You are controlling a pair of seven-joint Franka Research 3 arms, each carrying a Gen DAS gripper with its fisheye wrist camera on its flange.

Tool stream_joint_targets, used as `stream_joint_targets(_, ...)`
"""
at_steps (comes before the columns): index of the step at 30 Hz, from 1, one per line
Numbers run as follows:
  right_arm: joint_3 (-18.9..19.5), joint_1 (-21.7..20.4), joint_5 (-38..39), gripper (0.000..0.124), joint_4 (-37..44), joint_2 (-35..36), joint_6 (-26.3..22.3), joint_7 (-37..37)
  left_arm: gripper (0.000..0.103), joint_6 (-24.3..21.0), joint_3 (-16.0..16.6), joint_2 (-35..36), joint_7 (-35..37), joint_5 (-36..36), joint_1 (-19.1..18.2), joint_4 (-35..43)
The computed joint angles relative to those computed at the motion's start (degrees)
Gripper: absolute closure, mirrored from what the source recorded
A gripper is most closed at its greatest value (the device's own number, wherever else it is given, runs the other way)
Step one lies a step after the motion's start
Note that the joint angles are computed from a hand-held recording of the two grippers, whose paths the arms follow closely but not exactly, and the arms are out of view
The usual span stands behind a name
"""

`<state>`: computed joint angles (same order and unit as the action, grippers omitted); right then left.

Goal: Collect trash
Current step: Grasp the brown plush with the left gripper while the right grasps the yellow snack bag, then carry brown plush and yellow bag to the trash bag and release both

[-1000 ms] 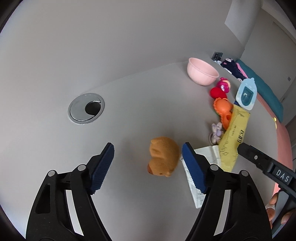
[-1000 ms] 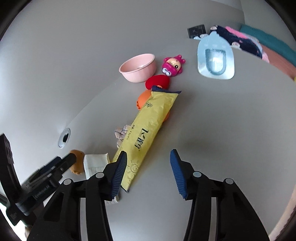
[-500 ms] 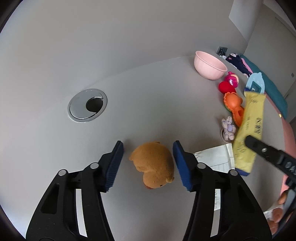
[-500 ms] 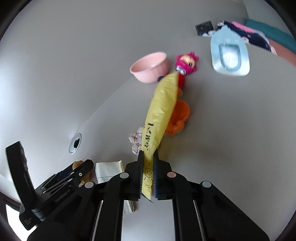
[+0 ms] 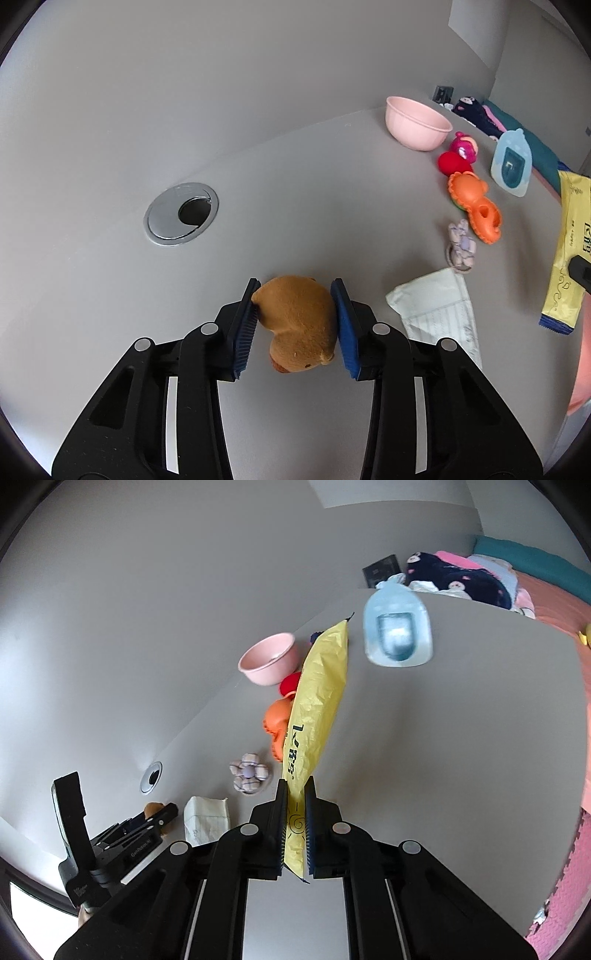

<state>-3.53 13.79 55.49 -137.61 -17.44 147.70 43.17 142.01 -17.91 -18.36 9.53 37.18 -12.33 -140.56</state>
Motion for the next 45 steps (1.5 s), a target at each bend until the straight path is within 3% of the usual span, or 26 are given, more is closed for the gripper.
stream_joint_targets(10,-3.5,-3.6,-0.8,0.114,-0.1,-2.5,-4.5,-2.2,0.064,-3.8,-2.7,-3.7,-2.7,0.3,-2.2,1.4)
stream_joint_targets(17,-6.7,-7.6,-0.7,0.114,-0.5,-5.2,-7.5,-3.8,0.064,-3.7,-4.9,1.3,-1.9,1.9,-4.7,8.6)
stream_joint_targets(24,-9.8,-12.7,-1.7,0.114,0.1,-6.4,-9.1,-5.2,0.064,-3.3,-6.0,14.1,-0.6,5.9,-9.7,21.7)
stream_joint_targets(30,-12.8,-17.4,-2.3,0.114,2.0,-5.2,-10.2,-6.3,0.064,-3.4,-4.6,26.7,4.6,8.1,-16.6,35.2)
stream_joint_targets(38,-14.6,-23.8,-4.1,0.114,5.1,-0.6,-10.7,-6.0,0.064,-4.8,-2.7,44.2,16.5,4.8,-26.0,56.8)
stream_joint_targets(45,-14.8,-27.6,-4.9,0.114,8.1,4.7,-12.1,-5.6,0.064,-9.8,-0.6,57.6,28.1,-1.5,-32.6,75.0)
